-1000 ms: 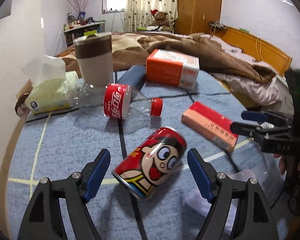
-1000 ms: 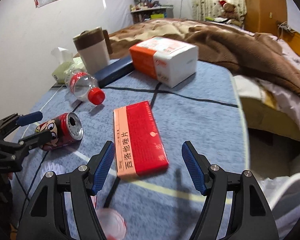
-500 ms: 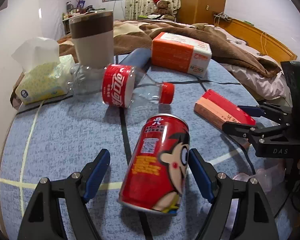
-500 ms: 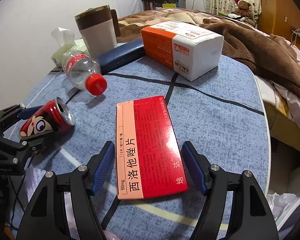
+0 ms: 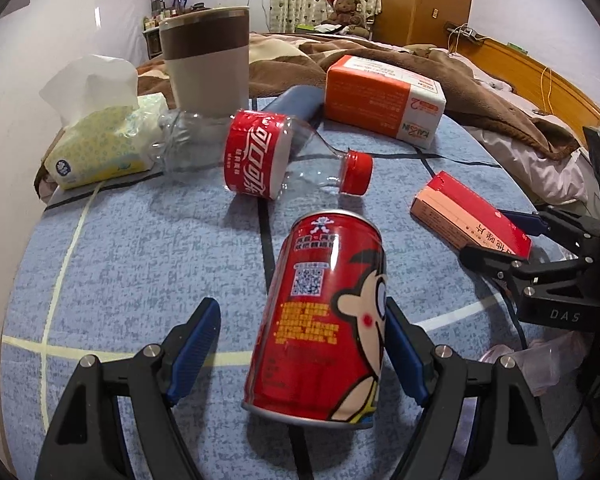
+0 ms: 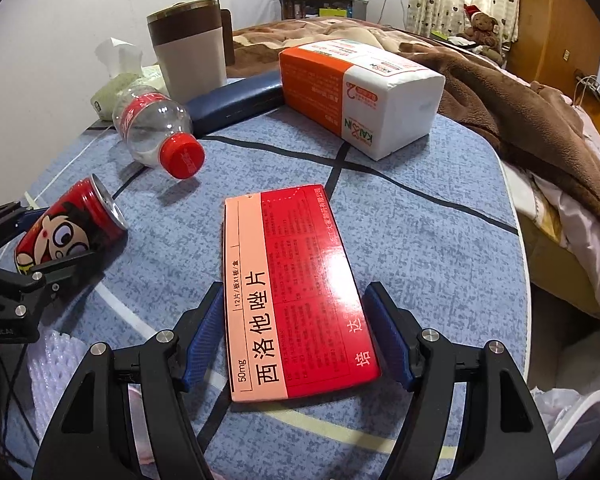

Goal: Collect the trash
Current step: 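Grasp the red cartoon can with the left tool while the right tool grasps the red medicine box, then carry the can and box over the wastebasket and open both tools to drop them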

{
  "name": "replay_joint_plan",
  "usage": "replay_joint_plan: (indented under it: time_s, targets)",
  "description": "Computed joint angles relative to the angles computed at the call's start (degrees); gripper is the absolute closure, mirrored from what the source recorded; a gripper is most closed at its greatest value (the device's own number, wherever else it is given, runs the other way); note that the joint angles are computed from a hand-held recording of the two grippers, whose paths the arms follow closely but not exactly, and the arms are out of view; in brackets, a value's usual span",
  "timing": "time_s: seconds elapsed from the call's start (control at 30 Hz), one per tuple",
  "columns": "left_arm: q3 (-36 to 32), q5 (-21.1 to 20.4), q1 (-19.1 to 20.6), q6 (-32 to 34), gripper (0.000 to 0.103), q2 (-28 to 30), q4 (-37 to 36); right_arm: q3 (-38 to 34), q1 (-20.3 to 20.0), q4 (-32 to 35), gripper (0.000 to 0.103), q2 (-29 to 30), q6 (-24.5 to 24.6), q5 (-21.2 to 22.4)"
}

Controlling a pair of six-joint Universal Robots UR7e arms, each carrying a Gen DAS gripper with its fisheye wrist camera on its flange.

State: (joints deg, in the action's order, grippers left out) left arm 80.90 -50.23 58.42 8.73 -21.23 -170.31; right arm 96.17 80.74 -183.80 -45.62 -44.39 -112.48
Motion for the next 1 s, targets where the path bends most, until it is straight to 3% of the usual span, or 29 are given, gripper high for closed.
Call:
replay_joint_plan:
  time_s: [0.13, 0.33, 1.0]
  targets:
    - [0.4, -0.2, 0.0, -1.6, 0.024, -0.3, -0.2, 0.3, 0.0, -0.9, 0.032, 0.0, 0.2, -0.6]
    - [1.4, -0.6, -0.3, -1.3, 0.043, -0.9, -1.0, 1.1, -0.2, -2.0, 0.032, -0.2, 1.2, -0.2]
    - [5.0, 1.3, -2.5, -1.5, 0.049, -2.1, -5.7, 5.1, -0.9, -6.8, 0.036, -2.8, 2.6, 2.6]
